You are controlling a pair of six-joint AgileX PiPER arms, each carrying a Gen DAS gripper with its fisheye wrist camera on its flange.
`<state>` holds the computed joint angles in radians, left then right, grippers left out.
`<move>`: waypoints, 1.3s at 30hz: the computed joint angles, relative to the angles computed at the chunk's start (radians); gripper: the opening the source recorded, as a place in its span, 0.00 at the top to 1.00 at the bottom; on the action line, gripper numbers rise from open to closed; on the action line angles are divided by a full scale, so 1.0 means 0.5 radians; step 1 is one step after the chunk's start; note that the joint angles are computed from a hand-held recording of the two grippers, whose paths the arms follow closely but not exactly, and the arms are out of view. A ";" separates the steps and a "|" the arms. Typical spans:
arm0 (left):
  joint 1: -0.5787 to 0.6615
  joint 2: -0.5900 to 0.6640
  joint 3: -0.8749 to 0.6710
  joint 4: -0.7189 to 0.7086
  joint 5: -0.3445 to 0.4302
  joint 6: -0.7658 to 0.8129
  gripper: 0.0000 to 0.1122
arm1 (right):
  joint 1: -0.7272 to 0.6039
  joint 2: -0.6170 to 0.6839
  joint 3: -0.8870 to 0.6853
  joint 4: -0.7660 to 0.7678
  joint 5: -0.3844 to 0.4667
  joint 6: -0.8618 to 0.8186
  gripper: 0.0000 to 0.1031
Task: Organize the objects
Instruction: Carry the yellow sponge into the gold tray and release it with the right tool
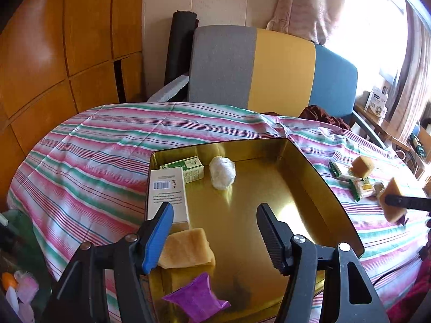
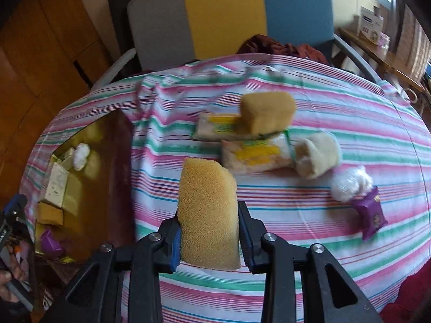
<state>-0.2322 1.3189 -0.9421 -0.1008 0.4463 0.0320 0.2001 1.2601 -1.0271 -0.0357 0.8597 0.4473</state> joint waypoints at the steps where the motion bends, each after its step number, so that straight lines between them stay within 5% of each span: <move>1: 0.017 -0.003 0.005 -0.025 0.000 0.027 0.42 | 0.074 0.053 -0.070 0.020 -0.007 -0.002 0.67; 10: 0.195 -0.051 0.072 -0.269 0.009 0.286 0.41 | 0.511 0.594 -0.615 0.262 -0.050 -0.111 0.67; 25: 0.715 -0.037 0.144 -0.720 0.075 0.731 0.40 | 0.779 1.767 -1.866 0.433 0.194 0.023 0.62; 32: 0.720 -0.018 0.163 -0.737 0.065 0.760 0.39 | 0.739 1.693 -1.717 0.583 0.018 -0.045 0.50; 39: 0.636 -0.051 0.162 -0.622 0.049 0.650 0.38 | 0.708 1.329 -1.276 0.490 -0.165 -0.052 0.50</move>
<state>0.0857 1.2932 -0.8611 -0.4118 0.4707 0.3570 0.5542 1.9247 -1.6650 0.2091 0.7770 0.4212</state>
